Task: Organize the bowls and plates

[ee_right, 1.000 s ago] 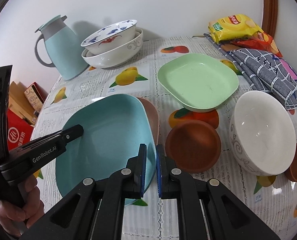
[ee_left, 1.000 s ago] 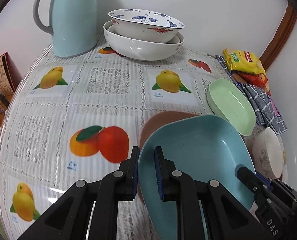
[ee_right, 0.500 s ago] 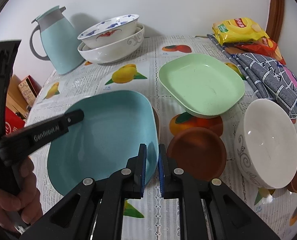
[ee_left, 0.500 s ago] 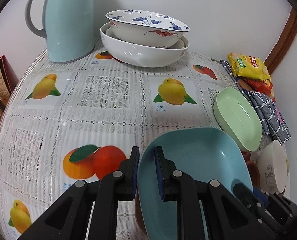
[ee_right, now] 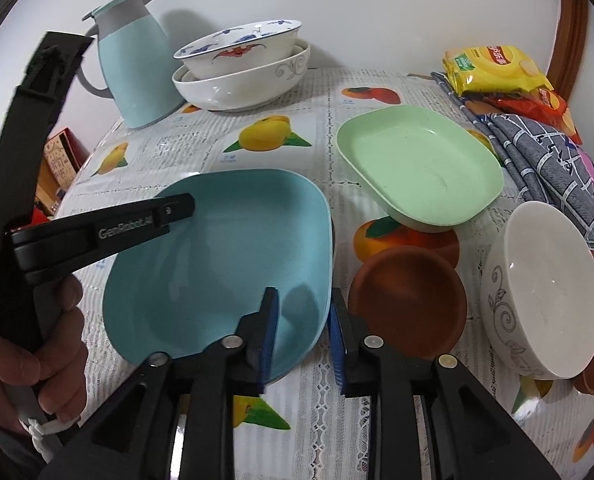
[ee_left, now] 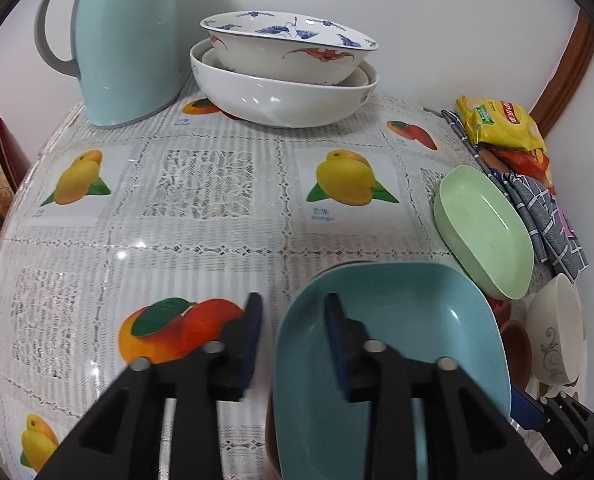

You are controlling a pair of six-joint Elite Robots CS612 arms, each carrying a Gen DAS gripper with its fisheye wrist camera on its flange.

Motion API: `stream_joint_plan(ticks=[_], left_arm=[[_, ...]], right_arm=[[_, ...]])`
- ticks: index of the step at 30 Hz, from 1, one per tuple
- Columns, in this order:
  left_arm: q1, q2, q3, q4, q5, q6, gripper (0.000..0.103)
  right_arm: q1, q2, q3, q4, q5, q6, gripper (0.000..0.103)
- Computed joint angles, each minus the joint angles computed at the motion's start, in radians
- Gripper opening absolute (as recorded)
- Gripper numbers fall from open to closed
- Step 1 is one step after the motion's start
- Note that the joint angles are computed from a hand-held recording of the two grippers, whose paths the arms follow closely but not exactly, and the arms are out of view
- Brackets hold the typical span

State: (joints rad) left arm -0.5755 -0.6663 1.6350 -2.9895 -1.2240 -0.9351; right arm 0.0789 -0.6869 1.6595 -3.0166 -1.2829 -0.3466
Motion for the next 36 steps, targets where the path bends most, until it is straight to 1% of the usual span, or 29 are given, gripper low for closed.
stream_joint_plan(ticks=[2, 5, 6, 7, 8, 13, 15, 17, 19, 21, 23, 25, 29, 32, 34, 36], left_arm=[[-0.002, -0.004, 0.004, 0.003, 0.009, 0.002, 0.037], [-0.003, -0.011, 0.013, 0.003, 0.008, 0.0, 0.038], [-0.004, -0.014, 0.018, 0.002, 0.01, -0.002, 0.04], [-0.005, -0.016, 0.022, 0.002, 0.012, -0.005, 0.046], [-0.007, -0.021, 0.029, 0.001, 0.019, -0.009, 0.05], [-0.02, -0.044, 0.06, -0.006, 0.046, -0.02, 0.05], [-0.026, -0.054, 0.067, 0.004, 0.059, -0.02, 0.051], [-0.035, -0.067, 0.077, 0.006, 0.076, -0.026, 0.051], [-0.042, -0.078, 0.086, 0.007, 0.087, -0.029, 0.051], [-0.05, -0.091, 0.092, 0.01, 0.099, -0.029, 0.051], [-0.063, -0.102, 0.097, 0.015, 0.124, -0.026, 0.051], [-0.075, -0.109, 0.099, 0.006, 0.148, -0.02, 0.051], [-0.098, -0.12, 0.095, 0.003, 0.171, -0.005, 0.051], [-0.114, -0.121, 0.089, -0.004, 0.186, 0.018, 0.051], [-0.132, -0.122, 0.082, 0.011, 0.229, 0.038, 0.051], [-0.143, -0.122, 0.076, 0.026, 0.259, 0.034, 0.051]], right_arm=[[-0.003, -0.004, 0.005, 0.004, 0.013, -0.003, 0.032], [-0.001, -0.009, 0.017, -0.004, 0.004, -0.013, 0.035], [-0.002, -0.012, 0.022, -0.006, 0.004, -0.017, 0.035], [-0.003, -0.015, 0.028, -0.01, 0.006, -0.021, 0.038], [-0.005, -0.018, 0.033, -0.01, 0.011, -0.023, 0.043], [-0.014, -0.034, 0.058, -0.027, 0.034, -0.016, 0.048], [-0.02, -0.043, 0.066, -0.028, 0.047, -0.011, 0.048], [-0.033, -0.054, 0.083, -0.055, 0.086, 0.002, 0.048], [-0.04, -0.062, 0.093, -0.072, 0.097, 0.015, 0.049], [-0.047, -0.072, 0.105, -0.104, 0.095, 0.035, 0.05], [-0.055, -0.082, 0.117, -0.131, 0.09, 0.046, 0.054], [-0.063, -0.094, 0.128, -0.147, 0.075, 0.057, 0.054], [-0.086, -0.111, 0.146, -0.174, 0.079, 0.09, 0.054], [-0.101, -0.12, 0.166, -0.247, 0.081, 0.101, 0.054], [-0.106, -0.123, 0.182, -0.323, 0.06, 0.099, 0.054], [-0.112, -0.127, 0.191, -0.358, 0.056, 0.094, 0.054]])
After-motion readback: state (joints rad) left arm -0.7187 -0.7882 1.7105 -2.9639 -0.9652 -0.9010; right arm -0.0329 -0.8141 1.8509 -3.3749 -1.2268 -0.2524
